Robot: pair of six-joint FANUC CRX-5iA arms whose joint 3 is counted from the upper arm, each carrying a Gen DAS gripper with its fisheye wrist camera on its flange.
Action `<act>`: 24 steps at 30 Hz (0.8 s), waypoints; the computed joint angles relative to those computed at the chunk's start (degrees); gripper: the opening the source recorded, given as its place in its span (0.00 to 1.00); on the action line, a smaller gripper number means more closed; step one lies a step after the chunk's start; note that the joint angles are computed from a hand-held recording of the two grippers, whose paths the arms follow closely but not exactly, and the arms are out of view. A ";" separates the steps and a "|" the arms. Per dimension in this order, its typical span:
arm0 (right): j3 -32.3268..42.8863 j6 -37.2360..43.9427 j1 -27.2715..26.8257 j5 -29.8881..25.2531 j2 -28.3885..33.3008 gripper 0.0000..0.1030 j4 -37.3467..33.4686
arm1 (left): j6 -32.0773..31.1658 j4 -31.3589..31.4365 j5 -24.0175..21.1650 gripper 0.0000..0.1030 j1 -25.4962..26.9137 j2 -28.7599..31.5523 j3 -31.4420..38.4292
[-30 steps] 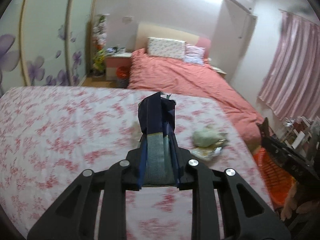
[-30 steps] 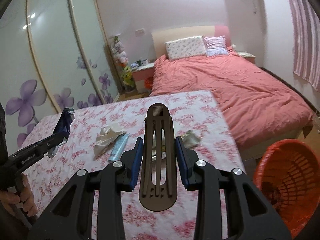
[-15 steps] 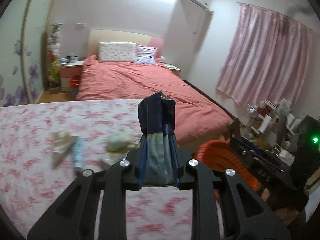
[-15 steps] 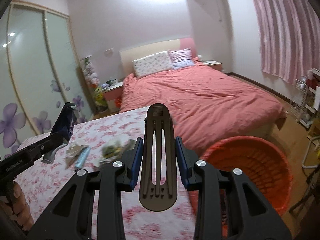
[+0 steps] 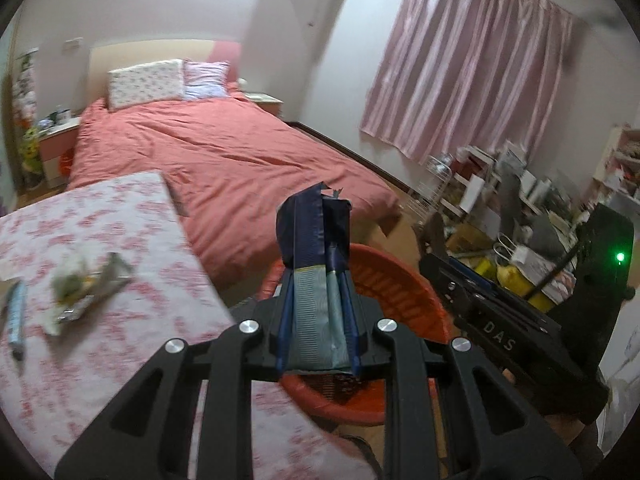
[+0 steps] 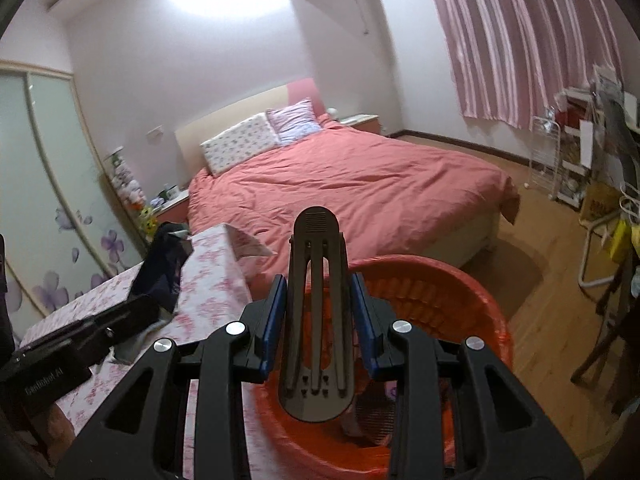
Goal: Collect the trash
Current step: 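Carry the tissue pack and comb to the basket and release both, then return both tools to the bed and grasp the white tissue with the left tool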
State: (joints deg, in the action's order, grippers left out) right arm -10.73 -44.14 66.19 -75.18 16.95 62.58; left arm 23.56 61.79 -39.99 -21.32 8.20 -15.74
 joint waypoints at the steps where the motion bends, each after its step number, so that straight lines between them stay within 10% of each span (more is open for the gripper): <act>1: -0.89 -0.89 -0.27 0.43 -0.47 0.32 -0.17 | 0.38 -0.59 0.15 0.22 -0.95 0.80 0.55; 24: 2.34 1.66 1.26 -2.18 2.00 0.73 -2.73 | 15.05 -23.78 13.71 0.83 6.35 -0.93 -0.53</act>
State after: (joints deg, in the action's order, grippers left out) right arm -8.40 -42.48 67.44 -77.36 18.95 59.85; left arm 38.62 38.02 -26.28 -14.97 7.27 -16.27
